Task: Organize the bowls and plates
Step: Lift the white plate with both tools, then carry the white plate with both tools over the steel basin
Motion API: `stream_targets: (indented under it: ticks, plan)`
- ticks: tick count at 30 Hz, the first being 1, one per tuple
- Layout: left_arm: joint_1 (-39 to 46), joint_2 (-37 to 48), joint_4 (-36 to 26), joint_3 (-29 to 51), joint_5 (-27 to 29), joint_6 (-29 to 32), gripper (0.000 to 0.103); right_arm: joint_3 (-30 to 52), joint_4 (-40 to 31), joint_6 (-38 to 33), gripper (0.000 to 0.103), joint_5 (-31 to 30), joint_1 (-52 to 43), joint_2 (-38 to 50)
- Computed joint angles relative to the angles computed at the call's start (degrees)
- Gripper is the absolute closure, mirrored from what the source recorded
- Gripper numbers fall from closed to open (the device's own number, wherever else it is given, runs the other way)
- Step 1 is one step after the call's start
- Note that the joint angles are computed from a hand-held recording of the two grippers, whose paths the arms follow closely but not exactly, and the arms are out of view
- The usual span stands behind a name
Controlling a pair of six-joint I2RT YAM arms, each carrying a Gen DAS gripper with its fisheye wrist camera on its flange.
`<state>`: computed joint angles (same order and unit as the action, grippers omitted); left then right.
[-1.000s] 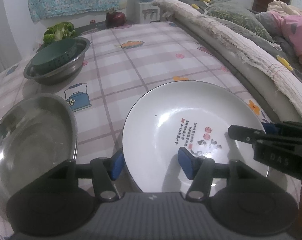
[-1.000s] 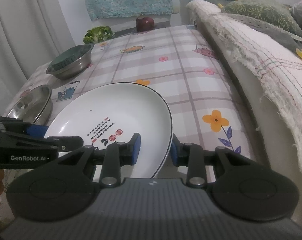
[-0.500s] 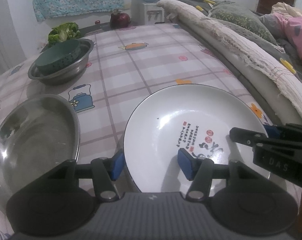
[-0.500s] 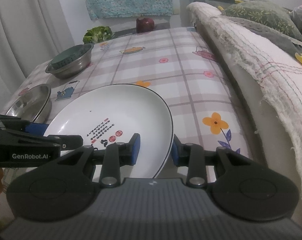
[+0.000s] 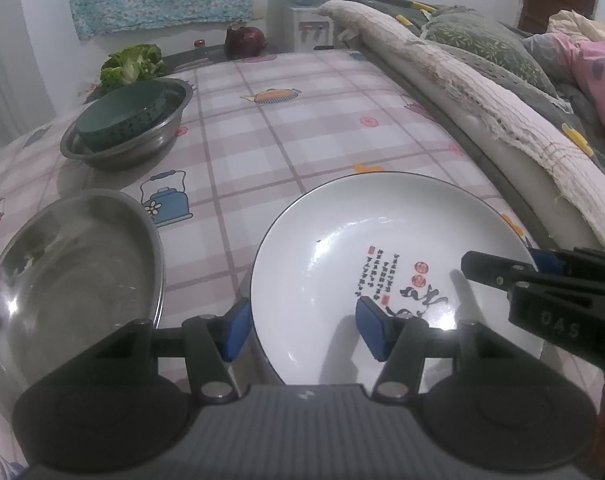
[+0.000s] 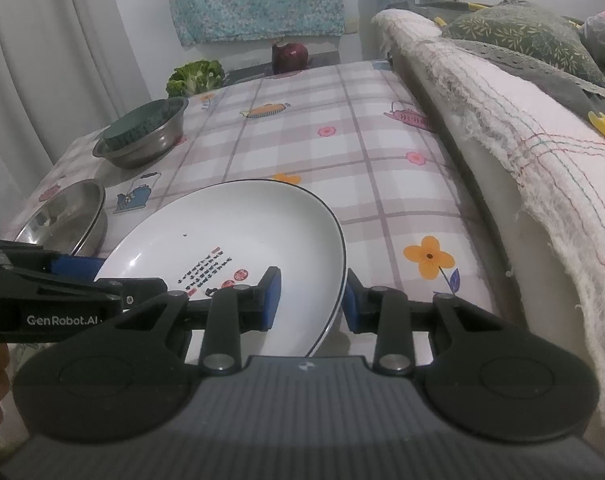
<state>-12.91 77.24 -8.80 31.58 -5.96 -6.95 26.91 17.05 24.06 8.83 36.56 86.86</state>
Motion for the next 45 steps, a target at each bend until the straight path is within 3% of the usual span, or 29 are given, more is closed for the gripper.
stream_targets:
  ticks: [25, 38, 45]
  plan:
    - [-0.8, -1.0, 1.4, -0.5, -0.9, 1.2, 0.045, -0.1, 0.9, 0.5, 0.071, -2.1, -1.6, 0.7]
    - [6.9, 3.1, 1.0, 0.8, 10.7, 0.3, 0.055, -2.9, 5.6, 3.2, 0.072, -10.3, -6.7, 1.0]
    - [10.2, 3.1, 1.9, 0.1, 16.1, -0.5, 0.055, -5.1, 11.1, 5.5, 0.072, -15.5, -9.5, 2.8]
